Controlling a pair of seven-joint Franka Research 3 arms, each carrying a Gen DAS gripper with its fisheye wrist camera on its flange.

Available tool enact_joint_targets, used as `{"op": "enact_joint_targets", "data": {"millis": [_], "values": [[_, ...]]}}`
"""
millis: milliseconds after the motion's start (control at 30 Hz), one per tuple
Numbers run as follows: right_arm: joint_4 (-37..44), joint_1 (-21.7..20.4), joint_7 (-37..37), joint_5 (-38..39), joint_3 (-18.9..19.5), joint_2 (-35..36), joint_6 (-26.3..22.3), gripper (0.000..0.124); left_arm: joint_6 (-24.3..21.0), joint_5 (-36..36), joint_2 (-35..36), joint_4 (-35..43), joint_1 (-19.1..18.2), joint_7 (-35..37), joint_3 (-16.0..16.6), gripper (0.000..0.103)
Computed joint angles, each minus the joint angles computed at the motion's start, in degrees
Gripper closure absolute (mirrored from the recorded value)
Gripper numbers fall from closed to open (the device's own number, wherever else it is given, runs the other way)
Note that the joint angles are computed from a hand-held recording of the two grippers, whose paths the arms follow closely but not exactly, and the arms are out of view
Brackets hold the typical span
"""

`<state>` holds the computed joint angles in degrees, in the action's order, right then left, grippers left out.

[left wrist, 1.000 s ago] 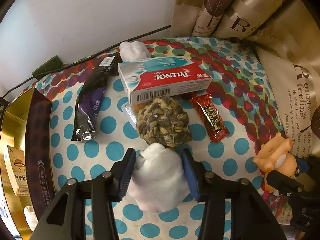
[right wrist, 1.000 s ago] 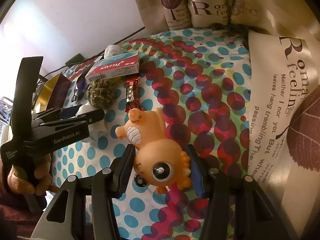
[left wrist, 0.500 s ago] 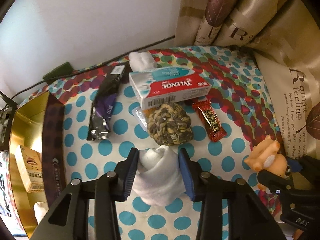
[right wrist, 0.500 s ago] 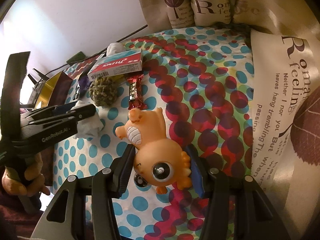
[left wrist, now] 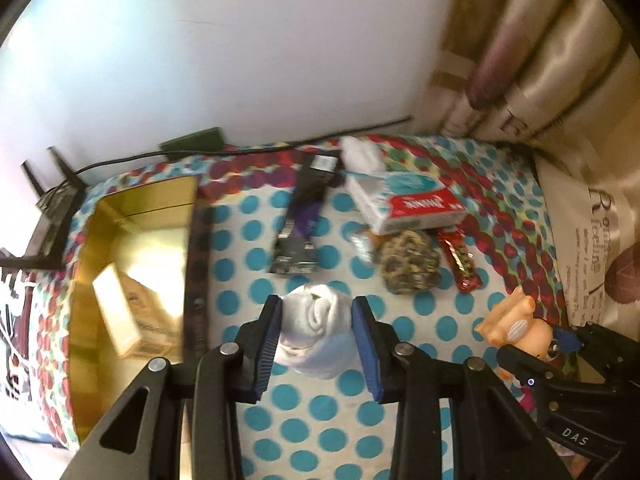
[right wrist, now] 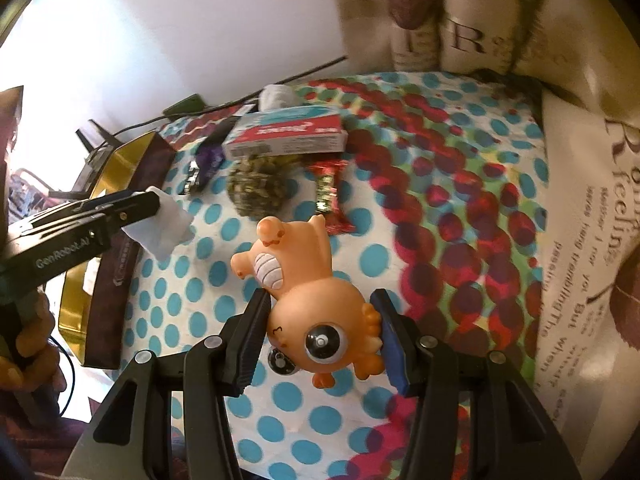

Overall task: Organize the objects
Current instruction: 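Carry the white cloth into the gold tray and release it with the left gripper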

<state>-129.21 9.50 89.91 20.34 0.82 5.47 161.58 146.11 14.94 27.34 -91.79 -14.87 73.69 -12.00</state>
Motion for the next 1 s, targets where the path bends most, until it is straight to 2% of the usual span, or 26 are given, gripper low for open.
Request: {"op": "enact_joint_targets", "data": {"millis": [333, 467, 833, 933, 1000], "values": [[5.66, 2.28, -3.23, 0.66, 2.06, 3.28, -0.33, 0.075, 3.16, 2.37, -7.1, -8.57, 3.34, -6.26, 3.0, 0.067], [9.11, 3.5, -4.5, 0.63, 2.86, 5.4, -1.11, 0.075, 5.01, 6.11, -9.8, -12.12, 4.08, -10.15, 4.78, 0.067], [16.45, 7.26, -4.46, -1.64, 3.69, 9.67, -3.08, 0.075, 5.36, 3.58, -11.36, -16.04, 9.29, -9.39, 4.37, 0.067], [17.66, 7.96, -3.75, -2.28, 3.71, 10.39, -3.32, 0.075, 7.95, 0.02, -12.1, -18.11, 11.3, -6.38, 3.25, 0.066], [18.37, 8.31, -3.57, -2.69, 3.76, 10.8, -3.47, 0.075, 10.24, -4.66, -12.87, -19.81, 13.25, -2.73, 1.82, 0.06]]}}
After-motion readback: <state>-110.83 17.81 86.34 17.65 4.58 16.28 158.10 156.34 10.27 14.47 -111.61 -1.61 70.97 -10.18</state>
